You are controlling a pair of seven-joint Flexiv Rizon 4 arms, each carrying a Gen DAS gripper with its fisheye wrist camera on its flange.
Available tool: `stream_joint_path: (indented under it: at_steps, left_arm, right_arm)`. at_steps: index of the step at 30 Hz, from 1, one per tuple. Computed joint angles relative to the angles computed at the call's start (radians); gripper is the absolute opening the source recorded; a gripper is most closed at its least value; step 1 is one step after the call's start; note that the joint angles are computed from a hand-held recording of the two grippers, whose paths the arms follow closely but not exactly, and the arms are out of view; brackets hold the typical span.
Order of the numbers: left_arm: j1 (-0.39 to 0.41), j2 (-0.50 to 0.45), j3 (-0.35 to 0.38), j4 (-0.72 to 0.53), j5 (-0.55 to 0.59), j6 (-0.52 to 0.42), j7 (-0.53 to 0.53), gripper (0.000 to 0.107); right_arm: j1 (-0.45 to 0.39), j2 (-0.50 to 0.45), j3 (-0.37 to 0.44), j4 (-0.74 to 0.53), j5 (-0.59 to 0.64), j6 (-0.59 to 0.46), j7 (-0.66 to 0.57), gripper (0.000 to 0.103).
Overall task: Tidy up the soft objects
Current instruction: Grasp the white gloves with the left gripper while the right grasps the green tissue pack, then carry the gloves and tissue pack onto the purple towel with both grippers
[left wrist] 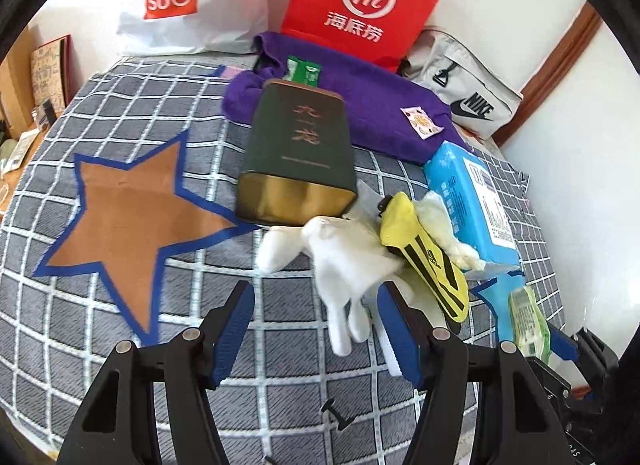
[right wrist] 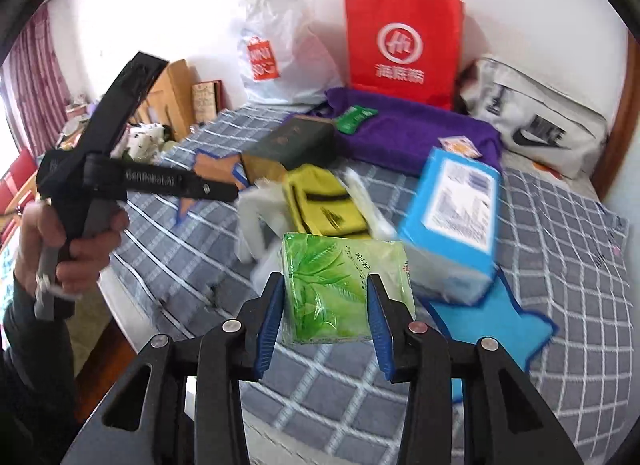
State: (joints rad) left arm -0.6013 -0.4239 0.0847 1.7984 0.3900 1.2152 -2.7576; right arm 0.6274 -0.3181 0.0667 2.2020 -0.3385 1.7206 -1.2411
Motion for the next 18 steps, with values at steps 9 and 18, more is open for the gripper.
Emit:
stream_joint_path:
  at_steps: [9, 18]
  left_arm:
    - [-0.031, -0.090, 0.034, -0.069, -0.018, 0.054, -0.006, 0.062]
    - [-0.064, -0.111, 0.068, -0.098, -0.035, 0.045, 0.007, 0.011]
  right_arm:
    - [-0.127, -0.089, 0.076, -0.018, 0.035, -0.003, 0.019, 0.044]
    - [-0.244, -0.141, 0.203, -0.040, 0.031, 0.038, -0.049, 0.073]
